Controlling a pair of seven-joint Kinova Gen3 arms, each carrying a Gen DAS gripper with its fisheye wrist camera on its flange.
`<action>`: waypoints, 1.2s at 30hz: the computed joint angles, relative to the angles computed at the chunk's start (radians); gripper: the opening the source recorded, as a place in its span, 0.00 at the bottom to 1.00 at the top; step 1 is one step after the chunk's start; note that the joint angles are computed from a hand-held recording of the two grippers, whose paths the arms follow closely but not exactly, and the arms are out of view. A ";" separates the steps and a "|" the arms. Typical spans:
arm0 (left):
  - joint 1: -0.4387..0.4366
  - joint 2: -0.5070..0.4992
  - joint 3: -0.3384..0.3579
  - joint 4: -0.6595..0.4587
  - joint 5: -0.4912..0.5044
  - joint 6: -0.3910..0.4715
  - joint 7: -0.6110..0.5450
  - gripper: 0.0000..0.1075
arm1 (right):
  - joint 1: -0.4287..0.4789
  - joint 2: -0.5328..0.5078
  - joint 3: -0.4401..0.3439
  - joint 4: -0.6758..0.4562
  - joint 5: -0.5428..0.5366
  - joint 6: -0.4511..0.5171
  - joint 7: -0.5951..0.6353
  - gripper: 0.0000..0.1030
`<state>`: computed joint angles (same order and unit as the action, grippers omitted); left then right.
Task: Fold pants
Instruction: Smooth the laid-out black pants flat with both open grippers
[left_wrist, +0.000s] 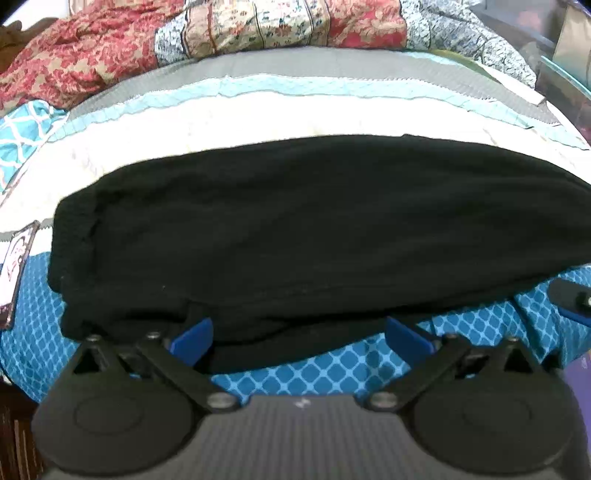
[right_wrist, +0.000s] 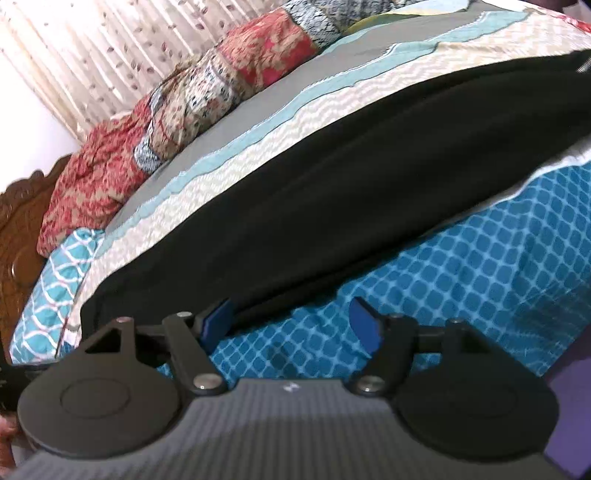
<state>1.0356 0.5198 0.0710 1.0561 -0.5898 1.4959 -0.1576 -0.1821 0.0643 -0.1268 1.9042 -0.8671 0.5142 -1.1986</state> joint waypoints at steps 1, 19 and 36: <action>0.010 -0.002 -0.004 0.003 -0.012 0.005 0.006 0.96 | -0.005 0.001 -0.001 -0.008 0.022 0.003 -0.015 0.74; -0.002 -0.023 0.007 0.014 -0.048 0.086 0.112 0.96 | -0.031 0.021 -0.022 -0.070 0.162 0.023 -0.123 0.84; 0.007 0.078 -0.035 -0.180 -0.032 0.151 -0.051 0.96 | 0.030 -0.041 0.046 0.023 0.077 -0.093 -0.127 0.84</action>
<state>1.0421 0.5973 0.0365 0.8760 -0.6216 1.6470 -0.2082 -0.1522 0.0235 -0.0808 1.9274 -0.7906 0.4217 -1.3258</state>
